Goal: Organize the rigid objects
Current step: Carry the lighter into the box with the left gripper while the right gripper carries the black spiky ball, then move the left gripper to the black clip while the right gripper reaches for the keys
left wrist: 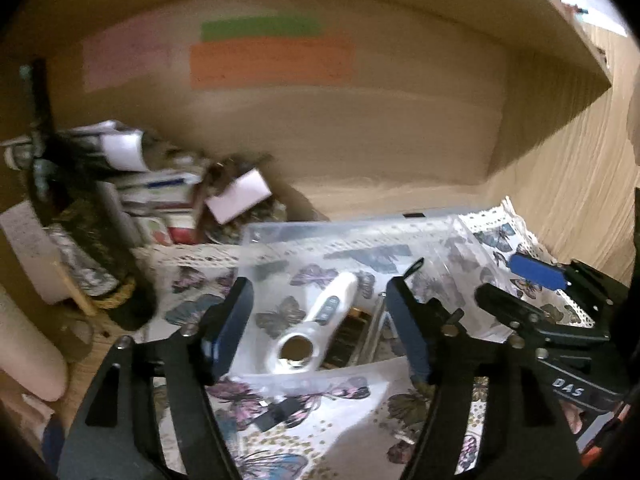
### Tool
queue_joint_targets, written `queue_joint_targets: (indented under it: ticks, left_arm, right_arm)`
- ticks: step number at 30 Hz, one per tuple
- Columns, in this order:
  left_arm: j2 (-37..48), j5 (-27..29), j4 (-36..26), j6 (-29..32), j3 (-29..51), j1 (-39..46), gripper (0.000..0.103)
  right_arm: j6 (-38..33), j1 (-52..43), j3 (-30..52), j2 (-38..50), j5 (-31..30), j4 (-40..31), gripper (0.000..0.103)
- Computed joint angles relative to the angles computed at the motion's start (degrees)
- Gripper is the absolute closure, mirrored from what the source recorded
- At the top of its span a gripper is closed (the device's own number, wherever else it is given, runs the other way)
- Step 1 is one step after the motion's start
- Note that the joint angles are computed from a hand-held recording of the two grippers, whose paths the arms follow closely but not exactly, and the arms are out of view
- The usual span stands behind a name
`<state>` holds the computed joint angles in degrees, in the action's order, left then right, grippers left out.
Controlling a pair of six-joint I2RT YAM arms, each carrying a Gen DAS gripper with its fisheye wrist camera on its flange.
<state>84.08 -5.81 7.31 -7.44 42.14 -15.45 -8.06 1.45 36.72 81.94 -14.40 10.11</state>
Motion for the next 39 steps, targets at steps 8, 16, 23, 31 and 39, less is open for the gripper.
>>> queue_joint_targets:
  ticks: [8, 16, 23, 31, 39]
  left_arm:
    - [-6.09, -1.02, -0.67, 1.26, -6.91, 4.17, 0.022]
    - [3.03, 1.04, -1.29, 1.43, -7.71, 8.27, 0.021]
    - [9.02, 0.11, -0.23, 2.19, -6.82, 7.10, 0.021]
    - [14.05, 1.27, -0.90, 2.43, -3.26, 6.37, 0.037]
    - [14.35, 2.34, 0.95, 3.24, -3.56, 5.87, 0.054]
  right_arm:
    - [-0.75, 0.93, -4.90, -7.18, -1.22, -0.88, 0.039]
    - [-1.19, 2.89, -9.42, -10.49, -0.57, -2.09, 0.030]
    - [-0.62, 5.39, -10.70, -6.63, 0.43, -2.95, 0.029]
    - [-3.00, 7.16, -9.09, 1.81, 0.10, -4.76, 0.030]
    - [-5.10, 10.32, -5.37, 7.97, 3.35, -7.19, 0.035]
